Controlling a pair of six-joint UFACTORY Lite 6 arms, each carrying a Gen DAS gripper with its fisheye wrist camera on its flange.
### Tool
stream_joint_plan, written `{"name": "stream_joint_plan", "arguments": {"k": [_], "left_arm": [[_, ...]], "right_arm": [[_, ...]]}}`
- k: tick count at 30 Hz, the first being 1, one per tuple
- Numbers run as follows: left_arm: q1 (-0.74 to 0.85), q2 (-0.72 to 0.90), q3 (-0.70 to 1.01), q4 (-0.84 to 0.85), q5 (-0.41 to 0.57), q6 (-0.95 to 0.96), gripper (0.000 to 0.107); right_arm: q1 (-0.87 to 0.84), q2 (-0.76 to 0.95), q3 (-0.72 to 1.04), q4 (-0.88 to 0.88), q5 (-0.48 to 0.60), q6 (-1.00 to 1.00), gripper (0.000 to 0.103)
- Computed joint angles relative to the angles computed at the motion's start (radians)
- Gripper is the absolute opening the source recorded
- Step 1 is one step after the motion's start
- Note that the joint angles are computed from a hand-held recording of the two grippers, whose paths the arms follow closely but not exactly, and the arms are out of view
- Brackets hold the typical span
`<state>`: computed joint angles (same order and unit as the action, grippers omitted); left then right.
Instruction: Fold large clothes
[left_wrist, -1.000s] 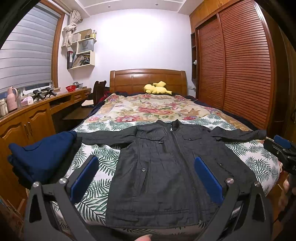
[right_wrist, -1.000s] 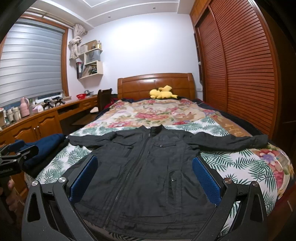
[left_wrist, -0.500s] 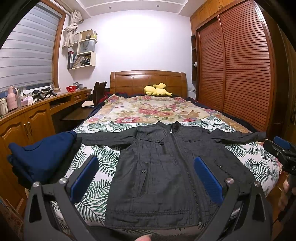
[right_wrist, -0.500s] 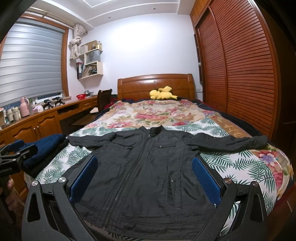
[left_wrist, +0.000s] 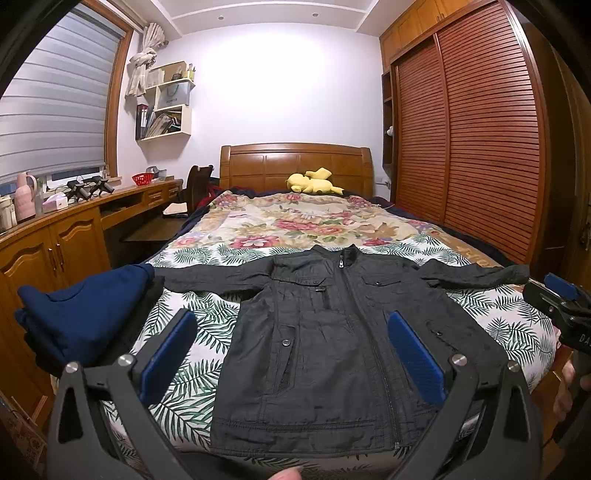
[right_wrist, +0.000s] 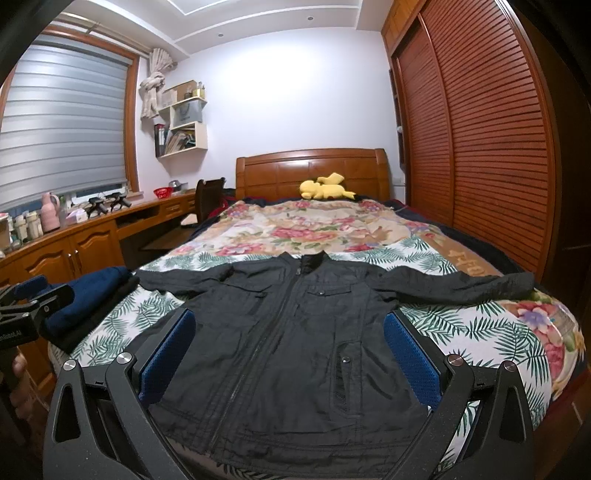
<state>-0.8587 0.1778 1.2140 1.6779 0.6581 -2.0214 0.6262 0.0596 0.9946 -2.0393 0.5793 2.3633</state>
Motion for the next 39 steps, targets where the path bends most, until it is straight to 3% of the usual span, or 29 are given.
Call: {"name": "stream_joint_plan", "arguments": {"k": [30, 39], "left_arm": [[0.003, -0.01, -0.021, 0.016, -0.001, -0.017, 0.103], [0.07, 0.056, -0.006, 0.045, -0.056, -0.044, 0.103]], "right_arm": [[-0.002, 0.004, 0.001, -0.006, 0.001, 0.003, 0.103], [-0.051, 0.074, 0.059, -0.096, -0.105, 0.046, 0.103]]}}
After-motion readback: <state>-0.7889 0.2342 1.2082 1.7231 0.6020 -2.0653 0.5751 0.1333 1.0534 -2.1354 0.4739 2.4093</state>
